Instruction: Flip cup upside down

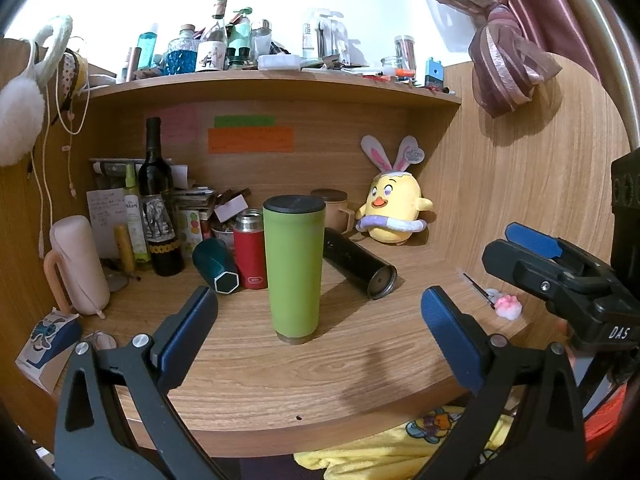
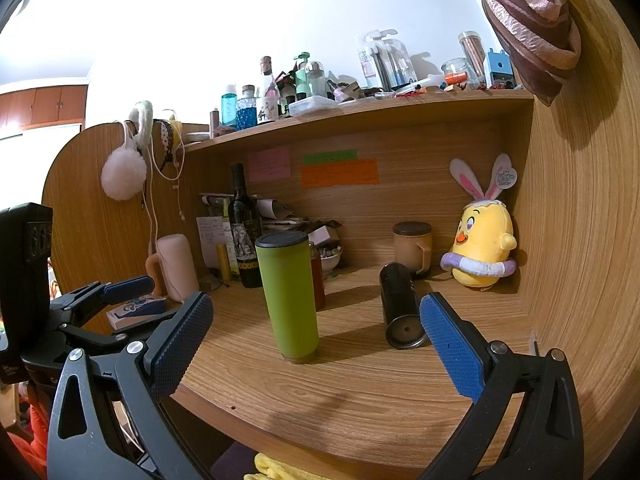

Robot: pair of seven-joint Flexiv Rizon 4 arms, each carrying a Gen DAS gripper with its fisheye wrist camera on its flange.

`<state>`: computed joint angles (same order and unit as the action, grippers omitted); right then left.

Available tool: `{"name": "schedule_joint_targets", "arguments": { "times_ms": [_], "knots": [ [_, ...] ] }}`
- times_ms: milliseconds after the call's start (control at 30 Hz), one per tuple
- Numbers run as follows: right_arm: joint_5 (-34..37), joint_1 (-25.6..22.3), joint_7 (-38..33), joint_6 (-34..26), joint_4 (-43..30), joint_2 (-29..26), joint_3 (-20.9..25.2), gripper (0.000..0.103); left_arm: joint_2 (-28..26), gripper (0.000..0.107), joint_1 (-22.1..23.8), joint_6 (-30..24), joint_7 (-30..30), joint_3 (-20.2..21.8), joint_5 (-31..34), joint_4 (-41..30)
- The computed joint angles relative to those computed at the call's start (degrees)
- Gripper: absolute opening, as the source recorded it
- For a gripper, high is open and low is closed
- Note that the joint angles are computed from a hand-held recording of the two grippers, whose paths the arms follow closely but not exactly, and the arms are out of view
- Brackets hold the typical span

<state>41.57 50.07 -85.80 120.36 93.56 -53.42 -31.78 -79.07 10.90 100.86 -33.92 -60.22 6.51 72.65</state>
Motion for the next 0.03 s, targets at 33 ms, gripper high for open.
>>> {"name": "schedule_joint_targets", "arguments": {
  "times_ms": [33],
  "knots": [
    [0.17,0.14,-0.07,-0.06,-0.01,-0.04,-0.17,0.103,-0.04,0.103,0.03,-0.06,0.04,-0.08,0.03,-0.04]
  ]
}}
